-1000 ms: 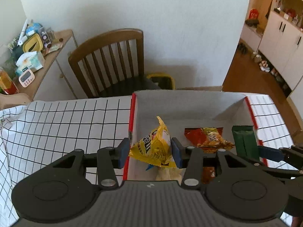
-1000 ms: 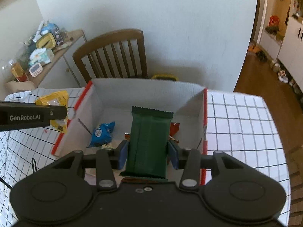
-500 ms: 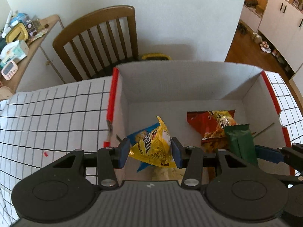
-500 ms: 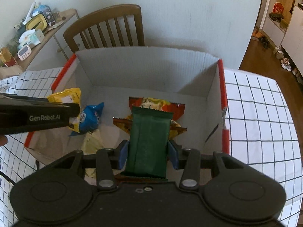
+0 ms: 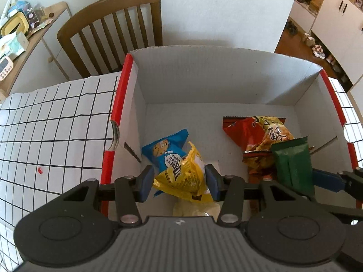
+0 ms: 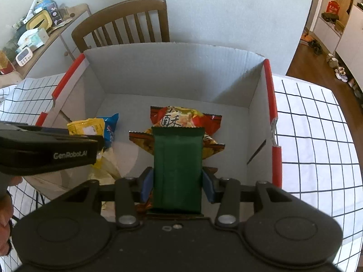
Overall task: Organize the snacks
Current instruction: 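Carry the green bar and yellow packet into the red box and release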
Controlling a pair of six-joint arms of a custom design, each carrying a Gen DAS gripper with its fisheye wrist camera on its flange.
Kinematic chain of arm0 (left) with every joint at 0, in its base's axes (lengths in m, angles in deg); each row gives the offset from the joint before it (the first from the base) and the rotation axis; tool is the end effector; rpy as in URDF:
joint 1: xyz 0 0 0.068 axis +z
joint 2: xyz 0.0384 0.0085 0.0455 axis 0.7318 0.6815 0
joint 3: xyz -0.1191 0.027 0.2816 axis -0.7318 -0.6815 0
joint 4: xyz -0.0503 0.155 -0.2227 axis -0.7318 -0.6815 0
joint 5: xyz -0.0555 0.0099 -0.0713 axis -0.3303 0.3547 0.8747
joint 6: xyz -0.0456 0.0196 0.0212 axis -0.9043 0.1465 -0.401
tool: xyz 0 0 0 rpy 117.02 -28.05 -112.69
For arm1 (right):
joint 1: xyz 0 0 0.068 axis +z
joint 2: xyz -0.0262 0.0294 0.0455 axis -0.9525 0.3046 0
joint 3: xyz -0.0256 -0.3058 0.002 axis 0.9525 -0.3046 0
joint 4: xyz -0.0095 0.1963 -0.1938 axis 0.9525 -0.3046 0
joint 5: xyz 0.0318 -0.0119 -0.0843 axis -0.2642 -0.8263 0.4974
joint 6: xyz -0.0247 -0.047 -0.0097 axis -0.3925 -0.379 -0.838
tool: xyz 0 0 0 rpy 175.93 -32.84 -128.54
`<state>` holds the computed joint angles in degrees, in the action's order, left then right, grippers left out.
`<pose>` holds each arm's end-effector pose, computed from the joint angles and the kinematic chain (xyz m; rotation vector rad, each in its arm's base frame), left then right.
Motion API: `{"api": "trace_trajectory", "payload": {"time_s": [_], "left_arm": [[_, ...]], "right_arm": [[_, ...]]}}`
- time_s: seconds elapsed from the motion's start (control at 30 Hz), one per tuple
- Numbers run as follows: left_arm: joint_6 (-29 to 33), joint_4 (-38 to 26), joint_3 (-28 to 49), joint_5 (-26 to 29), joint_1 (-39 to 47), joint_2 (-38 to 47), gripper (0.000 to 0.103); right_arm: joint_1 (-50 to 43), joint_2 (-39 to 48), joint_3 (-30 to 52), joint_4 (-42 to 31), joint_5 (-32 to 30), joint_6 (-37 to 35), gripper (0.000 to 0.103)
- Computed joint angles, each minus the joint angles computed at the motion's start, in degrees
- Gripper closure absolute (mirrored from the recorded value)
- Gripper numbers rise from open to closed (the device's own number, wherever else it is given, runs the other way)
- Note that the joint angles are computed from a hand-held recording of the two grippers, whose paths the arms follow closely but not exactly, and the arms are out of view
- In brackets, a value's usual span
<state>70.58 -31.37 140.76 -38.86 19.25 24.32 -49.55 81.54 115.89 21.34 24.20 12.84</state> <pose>0.3143 -0.1623 0.2786 0.4940 2.6705 -0.0613 0.2668 0.1056 0.2553 0.2380 2.6563 0.0839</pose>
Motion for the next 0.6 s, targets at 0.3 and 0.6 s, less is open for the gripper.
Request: {"api": "trace_trajectory", "payload": {"time_s": [0.3, 0.6], "left_arm": [[-0.5, -2.1, 0.6, 1.4, 0.7, -3.5, 0.041], [0.7, -5.9, 1.6, 3.2, 1.1, -10.3, 0.041]], "right_arm": [[1.1, -2.8, 0.6, -0.7, 1.4, 0.4, 0.032], [4.2, -7.8, 2.9, -5.5, 3.8, 2.1, 0.024]]}}
